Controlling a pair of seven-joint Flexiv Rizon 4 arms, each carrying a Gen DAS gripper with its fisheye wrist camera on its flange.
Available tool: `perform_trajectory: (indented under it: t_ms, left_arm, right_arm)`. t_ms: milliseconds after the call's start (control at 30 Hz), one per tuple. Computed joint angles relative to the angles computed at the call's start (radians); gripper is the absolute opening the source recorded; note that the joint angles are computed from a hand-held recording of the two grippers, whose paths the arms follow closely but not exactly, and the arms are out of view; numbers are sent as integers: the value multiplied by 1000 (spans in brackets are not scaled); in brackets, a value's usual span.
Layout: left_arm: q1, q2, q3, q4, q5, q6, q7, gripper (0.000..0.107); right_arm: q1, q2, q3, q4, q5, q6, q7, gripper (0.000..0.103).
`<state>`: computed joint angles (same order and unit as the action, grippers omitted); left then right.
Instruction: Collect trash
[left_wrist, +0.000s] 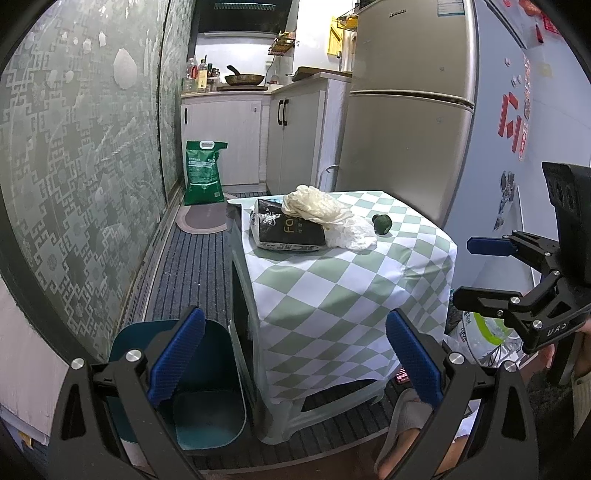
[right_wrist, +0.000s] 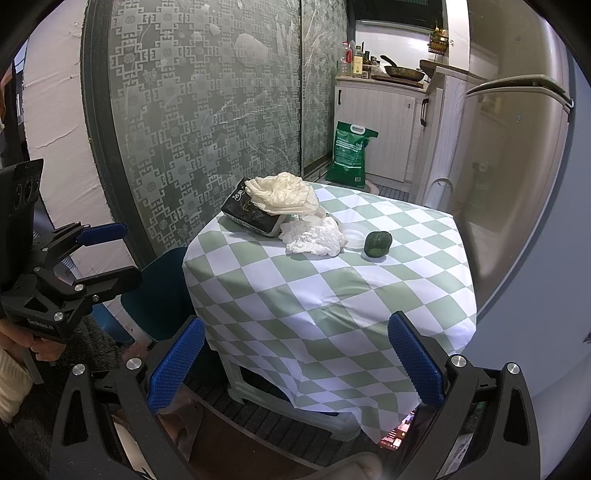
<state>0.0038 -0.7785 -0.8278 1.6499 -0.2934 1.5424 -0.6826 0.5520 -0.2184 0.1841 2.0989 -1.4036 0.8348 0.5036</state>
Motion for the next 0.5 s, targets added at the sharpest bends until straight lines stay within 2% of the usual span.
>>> perform_trajectory:
  t_ms: [100,400,500]
  left_arm:
    - [-4,-5,2,2,19,32,3,100]
    - [52,-41,-77,-7,35,17,19,100]
    - [43,-44,-72,-32,47,13,27,100]
  right_arm:
    - [-4,2,-2,2,-6,6,2,100]
    - [-5,3,-3,-6,-9,6,0,100]
    - [-4,6,-5,-23,-23,2,0,100]
